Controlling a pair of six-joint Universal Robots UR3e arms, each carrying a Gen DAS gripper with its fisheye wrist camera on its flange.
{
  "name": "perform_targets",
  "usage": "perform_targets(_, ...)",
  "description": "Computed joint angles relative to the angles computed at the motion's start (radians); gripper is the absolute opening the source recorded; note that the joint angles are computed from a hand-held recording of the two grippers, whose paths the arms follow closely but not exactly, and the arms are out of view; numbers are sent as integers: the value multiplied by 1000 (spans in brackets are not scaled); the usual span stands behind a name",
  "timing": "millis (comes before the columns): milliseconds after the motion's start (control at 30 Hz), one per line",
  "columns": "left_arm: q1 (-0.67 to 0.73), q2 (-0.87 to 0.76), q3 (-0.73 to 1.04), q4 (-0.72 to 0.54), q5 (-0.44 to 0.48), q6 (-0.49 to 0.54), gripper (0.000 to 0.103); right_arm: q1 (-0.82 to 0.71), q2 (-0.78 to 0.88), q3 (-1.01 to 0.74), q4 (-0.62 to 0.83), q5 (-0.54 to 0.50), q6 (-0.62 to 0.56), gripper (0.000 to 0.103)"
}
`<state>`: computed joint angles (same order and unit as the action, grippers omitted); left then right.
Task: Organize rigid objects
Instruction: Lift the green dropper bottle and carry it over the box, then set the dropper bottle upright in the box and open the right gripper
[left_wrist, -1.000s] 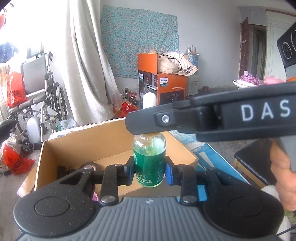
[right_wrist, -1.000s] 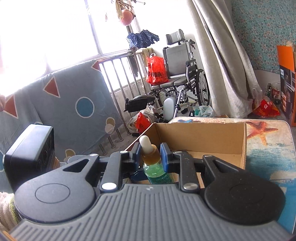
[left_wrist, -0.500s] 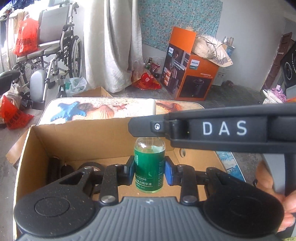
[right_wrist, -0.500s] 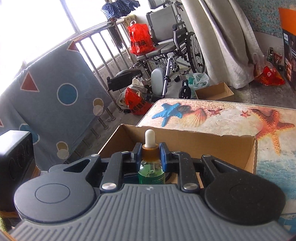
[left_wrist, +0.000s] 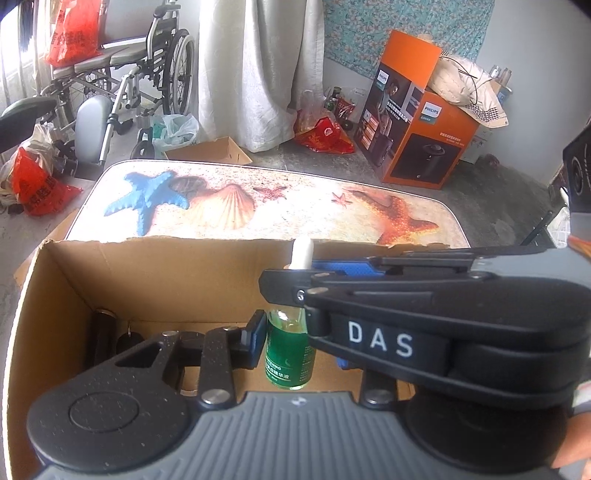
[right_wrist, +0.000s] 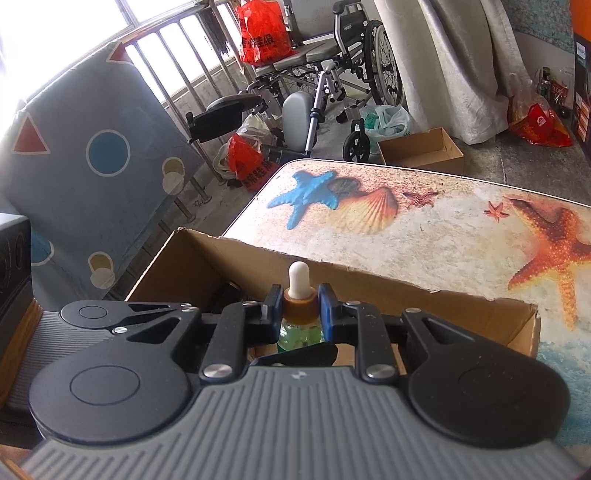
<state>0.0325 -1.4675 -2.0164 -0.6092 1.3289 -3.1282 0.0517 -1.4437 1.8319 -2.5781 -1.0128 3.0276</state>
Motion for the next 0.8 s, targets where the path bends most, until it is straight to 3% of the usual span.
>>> perform_targets(200,-5,-3,-11,-5,14,-13,40,62,113,-52,-69,-76,-5,19)
perform_targets(500,3,37,-43,-38,7,-12,44,98,142,-44,-112,-144,-19,21)
perform_targets(600,17,78,-56,-54,-11,-15,56,86,126,-44,-92,-132,-18,22)
perform_targets(800,29,210,-72,-127,-29,-6,69,41,4,24,-66,-102,12,36)
